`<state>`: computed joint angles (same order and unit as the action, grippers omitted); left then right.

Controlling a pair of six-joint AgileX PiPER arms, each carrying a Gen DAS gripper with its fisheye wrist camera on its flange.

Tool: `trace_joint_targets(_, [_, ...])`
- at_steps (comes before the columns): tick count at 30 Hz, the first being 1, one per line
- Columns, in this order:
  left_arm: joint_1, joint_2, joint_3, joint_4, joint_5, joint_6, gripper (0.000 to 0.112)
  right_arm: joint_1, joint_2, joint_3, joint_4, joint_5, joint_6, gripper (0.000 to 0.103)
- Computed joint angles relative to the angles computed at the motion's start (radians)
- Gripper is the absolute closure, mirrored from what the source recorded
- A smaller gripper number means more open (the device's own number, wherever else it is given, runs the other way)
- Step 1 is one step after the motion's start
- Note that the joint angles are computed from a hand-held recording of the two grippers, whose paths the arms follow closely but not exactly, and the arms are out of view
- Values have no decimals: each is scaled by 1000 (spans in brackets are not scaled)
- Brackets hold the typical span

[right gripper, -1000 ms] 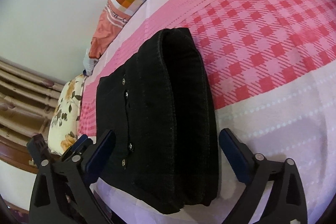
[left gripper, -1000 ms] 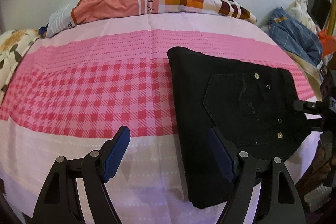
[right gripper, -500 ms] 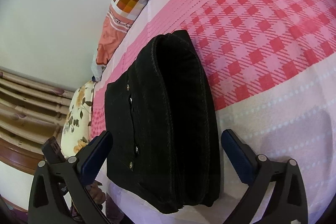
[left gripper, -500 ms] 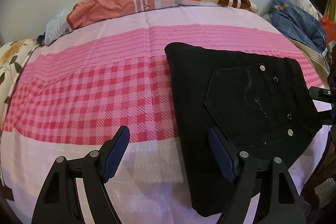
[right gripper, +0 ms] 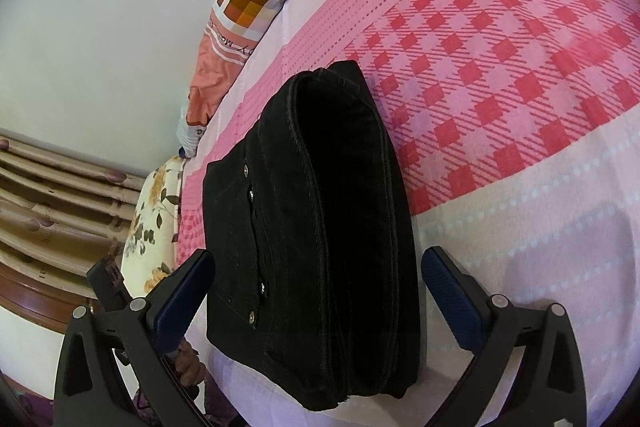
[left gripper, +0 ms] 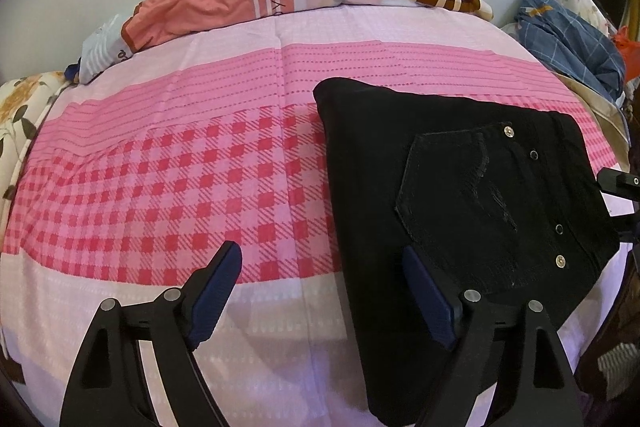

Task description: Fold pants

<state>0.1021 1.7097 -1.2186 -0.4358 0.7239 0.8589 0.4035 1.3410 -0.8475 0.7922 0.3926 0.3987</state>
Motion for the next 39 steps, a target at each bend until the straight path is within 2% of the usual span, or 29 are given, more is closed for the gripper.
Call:
trace_joint_targets(24, [-21,84,-95,30,40,-48,19,-3,4,-3,23,-7,-23,1])
trace_joint_targets(29, [-42,86,-92,46,22,-50,19,-4,2,1,37,-8,-28,1])
trace_joint_targets(32, [-47,96,-94,44,22,-41,17,-7,5,-9,25,7,-7,1])
trace_joint_targets(39, [-22,156,-163,-15,122,-26,17,-35,89,-119,-2,112,-45,0])
